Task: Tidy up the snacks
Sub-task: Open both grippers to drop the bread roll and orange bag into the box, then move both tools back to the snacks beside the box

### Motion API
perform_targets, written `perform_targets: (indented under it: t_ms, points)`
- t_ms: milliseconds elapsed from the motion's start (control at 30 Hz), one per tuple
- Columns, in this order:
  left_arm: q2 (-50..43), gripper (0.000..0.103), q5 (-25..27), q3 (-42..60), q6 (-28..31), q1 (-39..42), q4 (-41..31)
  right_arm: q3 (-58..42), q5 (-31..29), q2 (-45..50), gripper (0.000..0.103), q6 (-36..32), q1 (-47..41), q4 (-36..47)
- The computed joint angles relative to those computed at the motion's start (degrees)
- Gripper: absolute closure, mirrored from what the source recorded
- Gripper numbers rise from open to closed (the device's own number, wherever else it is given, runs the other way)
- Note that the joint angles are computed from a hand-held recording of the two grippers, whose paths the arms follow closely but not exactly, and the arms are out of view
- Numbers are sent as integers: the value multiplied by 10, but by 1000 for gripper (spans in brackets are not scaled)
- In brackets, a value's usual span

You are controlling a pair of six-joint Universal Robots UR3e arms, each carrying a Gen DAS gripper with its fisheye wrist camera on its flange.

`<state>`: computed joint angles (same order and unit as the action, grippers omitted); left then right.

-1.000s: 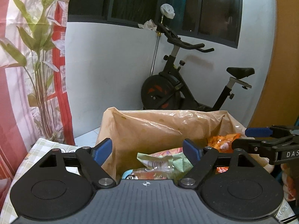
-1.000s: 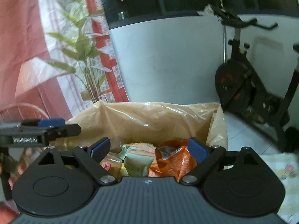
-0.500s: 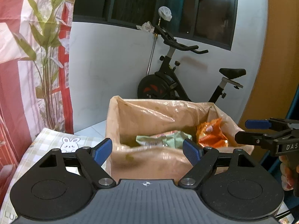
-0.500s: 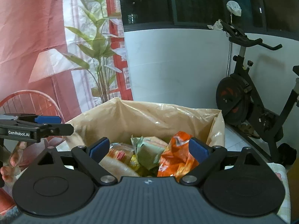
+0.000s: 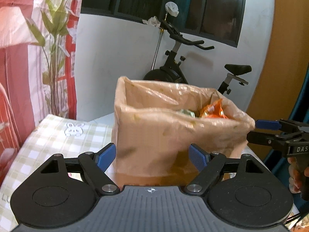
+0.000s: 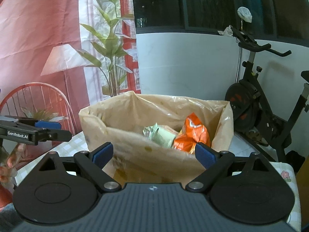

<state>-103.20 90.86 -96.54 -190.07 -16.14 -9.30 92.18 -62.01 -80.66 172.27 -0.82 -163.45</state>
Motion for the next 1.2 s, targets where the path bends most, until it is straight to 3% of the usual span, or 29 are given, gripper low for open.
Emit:
perform_targets:
  t_ms: [233, 567, 867, 1200]
  points:
    - [6, 19, -3, -71, -25, -10, 41, 107, 7, -39, 9, -20, -13, -44]
    - [1, 19, -7, -136, -60, -12, 59, 227, -1, -82, 9, -84, -18, -41]
    - [-7, 20, 9, -158, -70, -29, 61, 317, -14, -126, 9, -150, -27, 24]
    - [-10, 20, 7, -161, -84, -31, 55, 370, -28, -181, 10, -271, -31, 136]
